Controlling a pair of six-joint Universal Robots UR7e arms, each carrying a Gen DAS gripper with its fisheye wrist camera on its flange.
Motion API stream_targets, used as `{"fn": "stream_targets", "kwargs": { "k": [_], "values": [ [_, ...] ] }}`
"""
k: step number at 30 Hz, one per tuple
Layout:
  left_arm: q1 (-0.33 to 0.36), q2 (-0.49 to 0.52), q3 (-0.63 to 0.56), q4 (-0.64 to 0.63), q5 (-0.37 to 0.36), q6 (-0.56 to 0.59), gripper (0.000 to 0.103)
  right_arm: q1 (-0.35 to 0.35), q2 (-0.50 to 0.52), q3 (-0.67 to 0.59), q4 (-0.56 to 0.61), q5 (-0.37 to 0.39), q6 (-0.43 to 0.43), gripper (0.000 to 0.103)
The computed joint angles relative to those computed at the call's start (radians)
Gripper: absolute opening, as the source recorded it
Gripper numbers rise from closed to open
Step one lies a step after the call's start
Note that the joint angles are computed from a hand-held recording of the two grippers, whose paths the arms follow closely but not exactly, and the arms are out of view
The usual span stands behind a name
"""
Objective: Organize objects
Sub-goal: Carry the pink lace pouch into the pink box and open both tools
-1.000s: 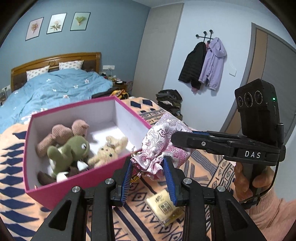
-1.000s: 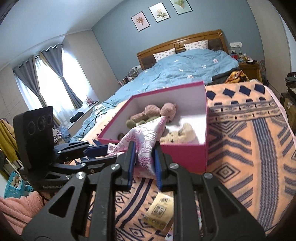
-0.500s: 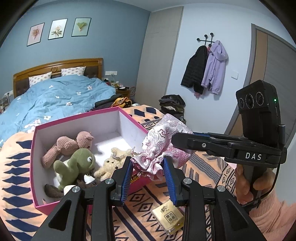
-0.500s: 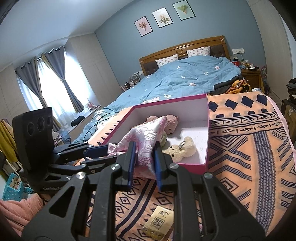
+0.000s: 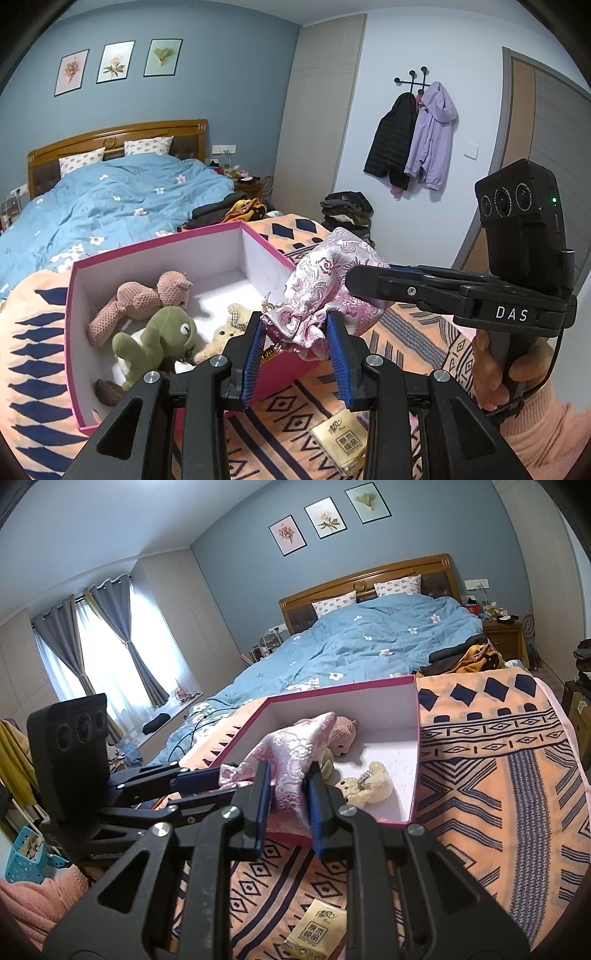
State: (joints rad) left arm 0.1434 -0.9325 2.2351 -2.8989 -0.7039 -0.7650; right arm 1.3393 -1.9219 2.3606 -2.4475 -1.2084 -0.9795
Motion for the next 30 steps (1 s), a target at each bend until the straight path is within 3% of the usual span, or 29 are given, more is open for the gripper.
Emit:
{"fn": "stream_targets", "kwargs": {
  "k": [16,30],
  "values": [
    [0.057,0.018,-0.056,-0.004,0.03,0.071,0.034,0.056,0.099,-0.054,-0.081,-0.02,0.07,0.022],
    [0.136,0.045,-0.09,-0.003,0.002,0.072,0.034,0.098,0.215,-0.091,-0.178,-0.1,0.108,0.022]
  ]
}}
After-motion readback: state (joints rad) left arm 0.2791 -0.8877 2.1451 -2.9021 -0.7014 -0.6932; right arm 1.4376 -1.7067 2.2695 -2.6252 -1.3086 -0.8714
